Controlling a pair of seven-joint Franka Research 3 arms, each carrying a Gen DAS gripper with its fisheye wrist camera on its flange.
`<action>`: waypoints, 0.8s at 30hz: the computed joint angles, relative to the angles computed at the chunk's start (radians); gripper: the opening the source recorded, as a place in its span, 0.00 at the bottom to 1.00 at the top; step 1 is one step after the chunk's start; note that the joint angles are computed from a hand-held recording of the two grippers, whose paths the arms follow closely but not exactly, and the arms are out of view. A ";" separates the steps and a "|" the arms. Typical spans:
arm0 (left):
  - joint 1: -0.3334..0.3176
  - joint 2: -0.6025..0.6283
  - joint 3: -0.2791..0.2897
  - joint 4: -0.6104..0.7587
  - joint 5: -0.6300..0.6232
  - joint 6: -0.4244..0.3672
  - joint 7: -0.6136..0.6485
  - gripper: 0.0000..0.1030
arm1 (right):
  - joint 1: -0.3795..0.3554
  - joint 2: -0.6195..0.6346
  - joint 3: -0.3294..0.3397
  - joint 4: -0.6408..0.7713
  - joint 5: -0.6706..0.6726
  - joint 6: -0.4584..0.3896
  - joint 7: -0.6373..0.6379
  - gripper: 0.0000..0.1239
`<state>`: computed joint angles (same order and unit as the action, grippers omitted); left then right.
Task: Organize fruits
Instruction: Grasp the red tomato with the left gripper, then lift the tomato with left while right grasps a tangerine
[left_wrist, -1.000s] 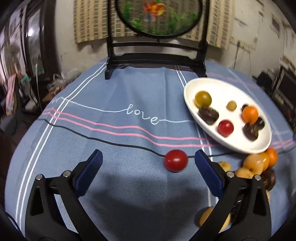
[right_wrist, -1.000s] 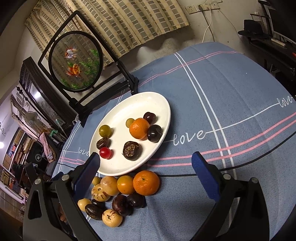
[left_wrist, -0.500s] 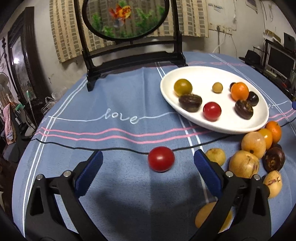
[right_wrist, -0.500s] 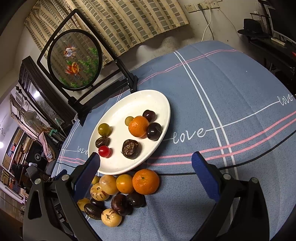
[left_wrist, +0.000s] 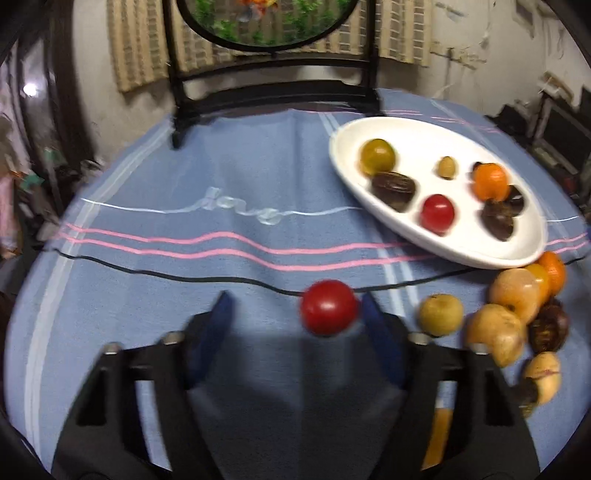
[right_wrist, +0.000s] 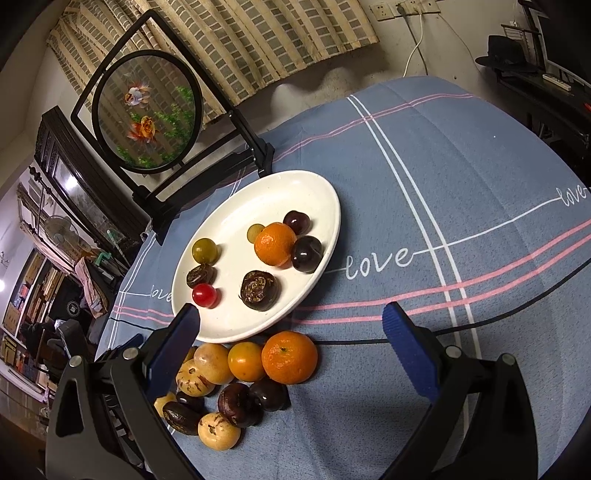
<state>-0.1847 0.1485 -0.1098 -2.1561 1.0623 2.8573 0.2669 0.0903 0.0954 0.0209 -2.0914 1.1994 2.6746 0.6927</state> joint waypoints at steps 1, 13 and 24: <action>0.011 0.005 -0.007 -0.004 -0.038 0.036 0.041 0.44 | 0.002 0.001 0.001 -0.001 -0.008 0.004 0.004 0.80; -0.015 0.025 0.009 -0.006 -0.166 0.067 0.177 0.40 | 0.015 0.001 0.009 -0.024 -0.114 0.025 0.007 0.80; -0.021 0.028 0.008 0.004 -0.168 0.042 0.190 0.39 | 0.035 0.047 0.016 -0.028 -0.339 0.017 0.108 0.60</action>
